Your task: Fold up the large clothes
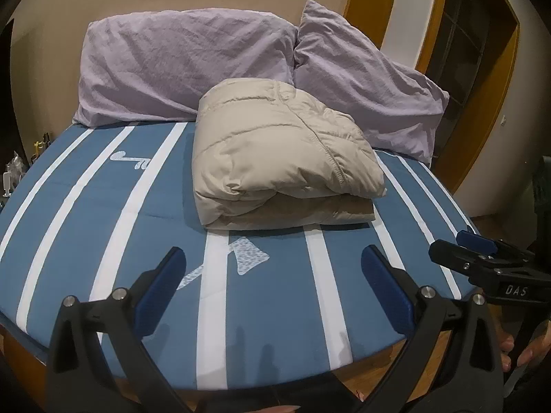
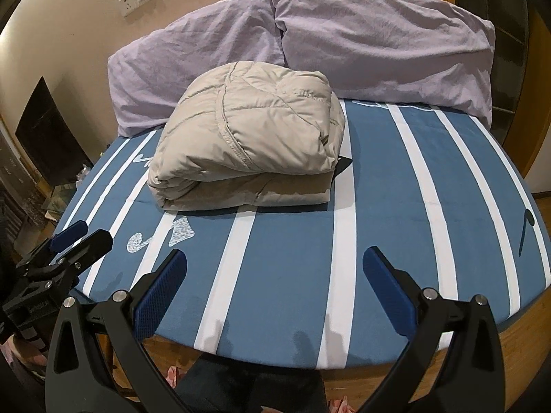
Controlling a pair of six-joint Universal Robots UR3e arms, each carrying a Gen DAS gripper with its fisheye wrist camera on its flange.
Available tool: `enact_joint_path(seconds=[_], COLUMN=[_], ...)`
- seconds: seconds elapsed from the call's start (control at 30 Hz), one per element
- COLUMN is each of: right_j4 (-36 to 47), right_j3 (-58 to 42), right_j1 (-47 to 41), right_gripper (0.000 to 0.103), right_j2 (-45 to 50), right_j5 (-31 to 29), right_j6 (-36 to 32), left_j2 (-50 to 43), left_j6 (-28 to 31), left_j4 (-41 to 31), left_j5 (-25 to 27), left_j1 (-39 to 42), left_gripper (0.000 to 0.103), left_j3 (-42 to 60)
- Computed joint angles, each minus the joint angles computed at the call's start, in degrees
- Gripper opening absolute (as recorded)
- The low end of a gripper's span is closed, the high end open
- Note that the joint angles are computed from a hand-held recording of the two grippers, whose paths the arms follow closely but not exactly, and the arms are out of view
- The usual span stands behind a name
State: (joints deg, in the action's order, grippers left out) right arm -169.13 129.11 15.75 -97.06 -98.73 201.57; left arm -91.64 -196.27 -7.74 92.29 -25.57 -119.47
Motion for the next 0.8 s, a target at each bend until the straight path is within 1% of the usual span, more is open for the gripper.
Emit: enact_joint_path(seconds=[0.8], right_j4=[-0.3], right_j3=[0.4], right_j1=[-0.5], right_gripper=[0.102], right_j2=[-0.6], right_j5=[1.6], right_j6=[-0.2], left_j2=[0.1], left_j6=[-0.2], left_j4=[-0.9], left_j5=[0.0], left_j1=[-0.9], left_gripper=[0.101], left_j3=[1.4])
